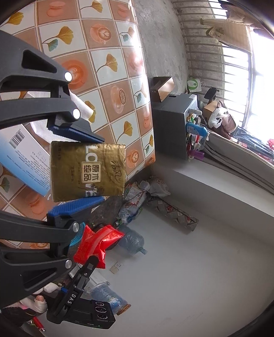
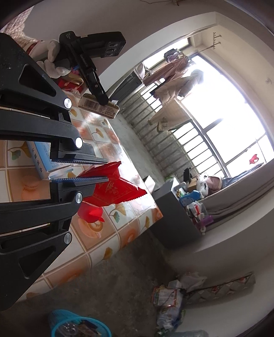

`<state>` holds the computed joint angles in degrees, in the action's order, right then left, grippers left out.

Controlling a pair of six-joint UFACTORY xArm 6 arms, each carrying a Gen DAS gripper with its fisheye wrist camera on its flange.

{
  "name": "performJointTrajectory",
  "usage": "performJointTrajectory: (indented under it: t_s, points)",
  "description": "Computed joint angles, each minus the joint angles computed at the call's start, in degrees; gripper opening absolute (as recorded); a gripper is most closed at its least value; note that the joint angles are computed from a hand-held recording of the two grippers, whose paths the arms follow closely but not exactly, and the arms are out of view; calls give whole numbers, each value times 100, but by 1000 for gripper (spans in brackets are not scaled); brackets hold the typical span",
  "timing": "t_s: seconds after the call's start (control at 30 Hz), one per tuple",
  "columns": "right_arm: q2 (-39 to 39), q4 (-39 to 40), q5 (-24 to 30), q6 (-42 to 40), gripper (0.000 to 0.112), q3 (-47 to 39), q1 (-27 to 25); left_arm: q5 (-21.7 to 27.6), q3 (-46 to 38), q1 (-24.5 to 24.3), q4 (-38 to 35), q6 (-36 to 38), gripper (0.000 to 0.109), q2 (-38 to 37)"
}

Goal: Collect trash
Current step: 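Grasp the gold tissue pack with the left gripper while the right gripper grasps the red bag, then carry the tissue pack and red bag over the wastebasket and open both grippers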

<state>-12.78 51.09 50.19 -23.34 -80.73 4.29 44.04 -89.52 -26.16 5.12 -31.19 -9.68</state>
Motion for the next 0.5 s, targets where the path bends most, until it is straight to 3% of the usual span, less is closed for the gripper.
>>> performJointTrajectory:
  t_s: [0.3,0.5]
  points:
    - [-11,283,84,-76,9,65,-607,378,-1565,-394,-259,402,49,1291]
    - [54,420,88,-54,9,80,-1027,902,-3215,-698,-522,772,49,2523]
